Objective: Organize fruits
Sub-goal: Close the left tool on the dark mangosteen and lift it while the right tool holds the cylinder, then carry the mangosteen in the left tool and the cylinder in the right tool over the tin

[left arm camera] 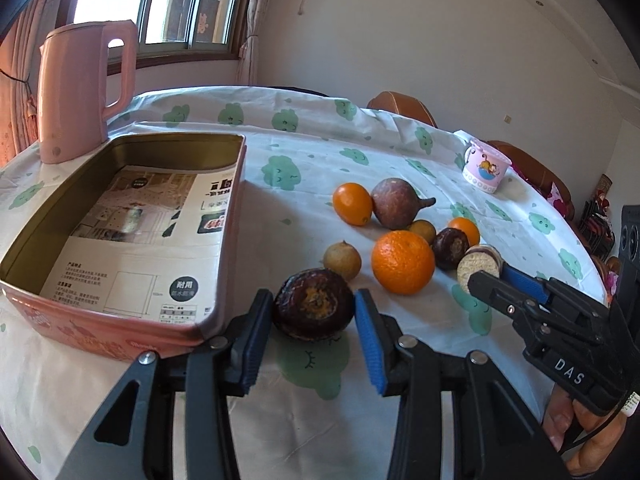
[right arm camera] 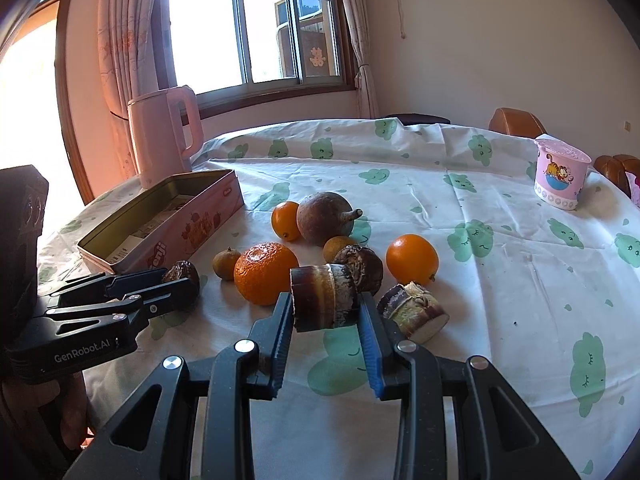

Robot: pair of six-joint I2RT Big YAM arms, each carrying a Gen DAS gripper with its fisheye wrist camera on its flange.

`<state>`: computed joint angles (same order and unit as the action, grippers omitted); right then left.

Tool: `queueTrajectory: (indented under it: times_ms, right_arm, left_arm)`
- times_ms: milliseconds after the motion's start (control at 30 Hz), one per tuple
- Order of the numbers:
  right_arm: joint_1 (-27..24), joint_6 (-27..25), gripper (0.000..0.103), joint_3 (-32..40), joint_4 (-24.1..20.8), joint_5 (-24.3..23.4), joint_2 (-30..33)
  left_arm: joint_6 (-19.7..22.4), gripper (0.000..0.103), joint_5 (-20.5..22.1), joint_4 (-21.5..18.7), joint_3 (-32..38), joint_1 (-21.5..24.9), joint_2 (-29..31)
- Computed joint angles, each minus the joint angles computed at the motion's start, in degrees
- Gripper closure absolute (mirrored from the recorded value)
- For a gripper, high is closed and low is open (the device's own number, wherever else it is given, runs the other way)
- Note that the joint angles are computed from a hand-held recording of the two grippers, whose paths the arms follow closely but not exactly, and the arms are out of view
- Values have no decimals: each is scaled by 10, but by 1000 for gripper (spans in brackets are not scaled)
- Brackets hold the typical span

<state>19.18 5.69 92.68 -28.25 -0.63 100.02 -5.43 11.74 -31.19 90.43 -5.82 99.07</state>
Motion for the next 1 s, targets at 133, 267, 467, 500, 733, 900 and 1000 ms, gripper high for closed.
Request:
queueTrajectory:
  times_ms: [133, 267, 467, 500, 733, 900, 1000]
  right_arm:
    - [-1, -1, 69, 0, 0, -3, 1]
    - [-1, -2, 69, 0, 1, -3, 0]
    - [3, -13, 69, -12, 19, 4, -6]
    - [4, -14, 69, -13, 22, 5, -7]
    - [8, -25, 69, -28, 53, 14, -16]
    - [10, -31, 69, -38, 72, 20, -21]
    - [11, -36, 69, -45, 85, 23, -24]
  left_arm:
    - [-14, 59, -12, 8, -5, 8, -2]
    - [-8, 59, -18, 19, -13, 8, -8]
    - [19, 59, -56, 92, -51, -3, -41]
    - [25, 59, -63, 102, -57, -5, -46]
    - [48, 59, -81, 136, -73, -13, -63]
    - [53, 59, -89, 146, -80, -15, -69]
    - [55, 59, -94, 151, -82, -17, -70]
